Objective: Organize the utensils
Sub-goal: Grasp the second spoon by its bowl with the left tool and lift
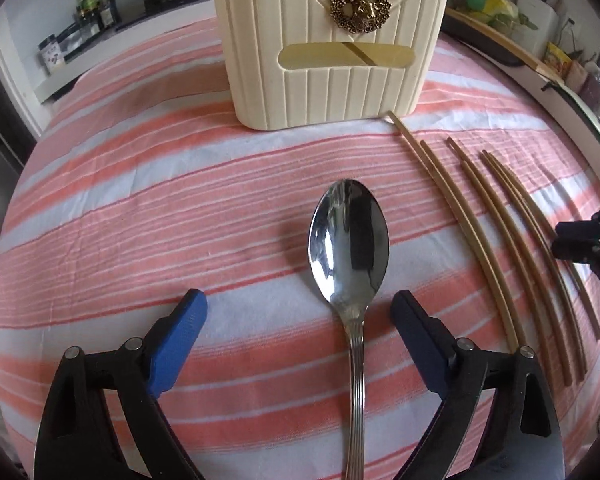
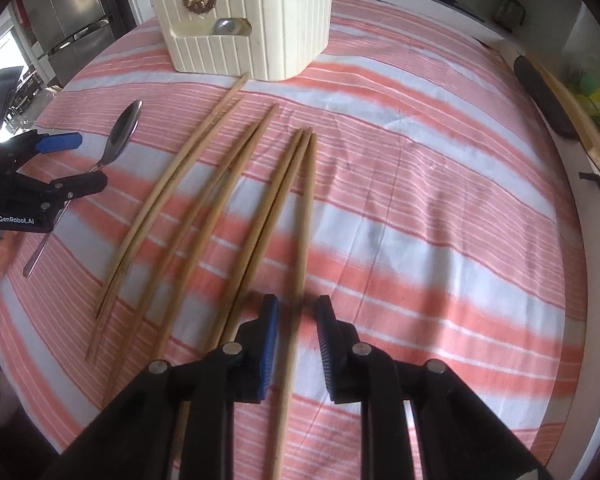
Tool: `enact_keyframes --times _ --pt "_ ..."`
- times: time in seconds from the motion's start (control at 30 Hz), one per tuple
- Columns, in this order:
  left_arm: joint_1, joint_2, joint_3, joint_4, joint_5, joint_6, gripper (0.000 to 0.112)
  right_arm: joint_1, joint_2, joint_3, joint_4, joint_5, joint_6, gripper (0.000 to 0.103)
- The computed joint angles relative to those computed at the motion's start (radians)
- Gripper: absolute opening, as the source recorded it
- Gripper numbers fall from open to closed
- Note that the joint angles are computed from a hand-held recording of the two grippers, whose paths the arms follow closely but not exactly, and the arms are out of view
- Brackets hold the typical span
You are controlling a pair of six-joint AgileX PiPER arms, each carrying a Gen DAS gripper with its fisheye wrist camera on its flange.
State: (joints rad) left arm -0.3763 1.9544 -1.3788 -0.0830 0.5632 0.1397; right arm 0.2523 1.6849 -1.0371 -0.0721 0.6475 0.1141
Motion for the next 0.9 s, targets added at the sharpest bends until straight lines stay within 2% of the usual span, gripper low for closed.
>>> enact_keyframes --times 0.27,0.33,0.37,0.4,0.43,0.47,0.5,0.63,0.7,0.77,0.9 --pt "-0.033 0.059 -0.107 0.053 0.060 -0.076 0.084 -0.054 0.196 -0.267 0.079 0.080 -0.109 0.020" --pt "-0.033 0.061 -0.112 0.041 0.056 -0.066 0.077 -0.056 0.233 -0.318 0.078 0.097 -0.107 0.018" --pt "-0.036 0.058 -0.108 0.045 0.045 -0.067 0.070 -0.054 0.248 -0.342 0.065 0.105 -0.096 0.015" --pt "-0.034 0.053 -0.102 0.035 0.034 -0.051 0.057 -0.051 0.263 -0.364 0.047 0.112 -0.078 0.007" --pt "-0.032 0.056 -0.109 0.014 0.033 -0.028 0.048 -0.053 0.270 -0.373 0.053 0.109 -0.076 0.007" --pt "-0.030 0.055 -0.111 0.000 0.028 -0.014 0.042 -0.067 0.270 -0.376 0.069 0.103 -0.088 0.006" --pt "-0.028 0.056 -0.116 -0.010 0.034 -0.006 0.042 -0.076 0.278 -0.385 0.084 0.097 -0.096 0.006" --pt "-0.007 0.004 -0.053 -0.066 -0.015 0.043 0.042 -0.112 0.210 -0.285 0.168 -0.018 -0.117 0.006" --pt "0.014 -0.062 0.017 -0.150 -0.057 0.119 0.042 -0.127 0.136 -0.206 0.216 -0.088 -0.143 0.006" --pt "0.027 -0.132 0.078 -0.207 -0.085 0.173 0.042 -0.140 0.052 -0.133 0.263 -0.134 -0.170 0.006" --pt "0.065 -0.284 0.179 -0.351 -0.109 0.314 0.042 -0.134 -0.109 -0.030 0.252 -0.181 -0.139 0.006"
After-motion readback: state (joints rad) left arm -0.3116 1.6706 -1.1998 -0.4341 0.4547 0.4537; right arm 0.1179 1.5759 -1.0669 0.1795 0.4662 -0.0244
